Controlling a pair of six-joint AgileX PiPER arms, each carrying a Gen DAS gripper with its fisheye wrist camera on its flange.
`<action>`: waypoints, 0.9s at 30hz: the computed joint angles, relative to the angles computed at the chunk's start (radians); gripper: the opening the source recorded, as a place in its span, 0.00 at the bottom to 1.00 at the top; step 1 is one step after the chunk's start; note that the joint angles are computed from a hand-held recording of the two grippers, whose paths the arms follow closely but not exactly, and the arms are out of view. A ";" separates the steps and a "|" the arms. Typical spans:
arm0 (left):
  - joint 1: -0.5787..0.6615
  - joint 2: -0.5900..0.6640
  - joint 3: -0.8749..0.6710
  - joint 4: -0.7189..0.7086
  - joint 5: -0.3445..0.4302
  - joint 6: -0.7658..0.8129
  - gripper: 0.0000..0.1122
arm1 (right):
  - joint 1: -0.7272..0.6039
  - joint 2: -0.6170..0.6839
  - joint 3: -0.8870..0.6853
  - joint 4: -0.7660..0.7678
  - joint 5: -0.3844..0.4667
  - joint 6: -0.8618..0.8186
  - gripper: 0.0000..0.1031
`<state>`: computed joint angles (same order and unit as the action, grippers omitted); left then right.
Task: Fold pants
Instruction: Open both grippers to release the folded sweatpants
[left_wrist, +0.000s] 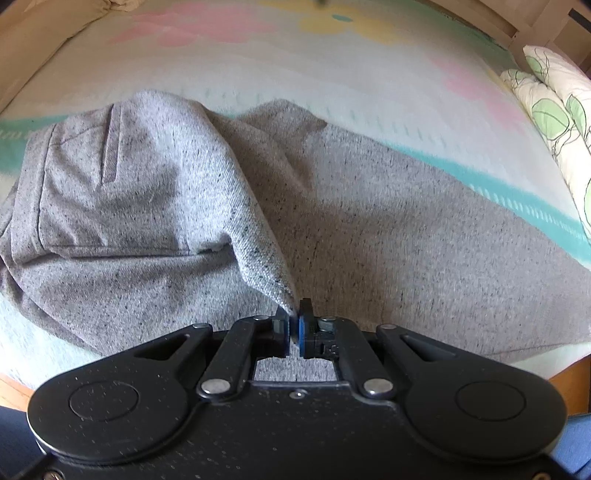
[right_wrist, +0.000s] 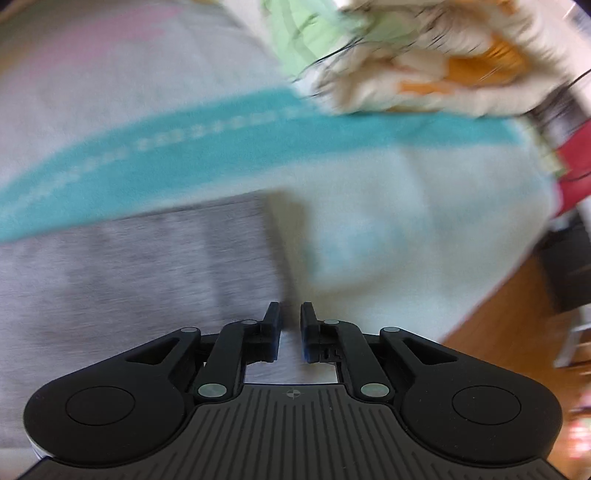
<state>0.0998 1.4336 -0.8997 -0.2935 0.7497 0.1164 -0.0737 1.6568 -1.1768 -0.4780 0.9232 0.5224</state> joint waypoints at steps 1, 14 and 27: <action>0.000 0.004 0.002 -0.001 0.004 -0.002 0.05 | 0.022 -0.009 0.008 -0.070 0.005 0.064 0.12; 0.030 -0.053 0.077 -0.021 0.019 0.080 0.09 | 0.246 -0.125 -0.036 -0.118 -0.193 0.182 0.12; 0.185 -0.168 0.089 -0.024 0.044 0.090 0.35 | 0.525 0.002 -0.273 0.251 -0.272 -0.330 0.13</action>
<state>0.2849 1.2656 -0.8106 -0.3170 0.7937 0.2065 0.4517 1.6590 -1.4495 -0.2270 0.6514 0.1922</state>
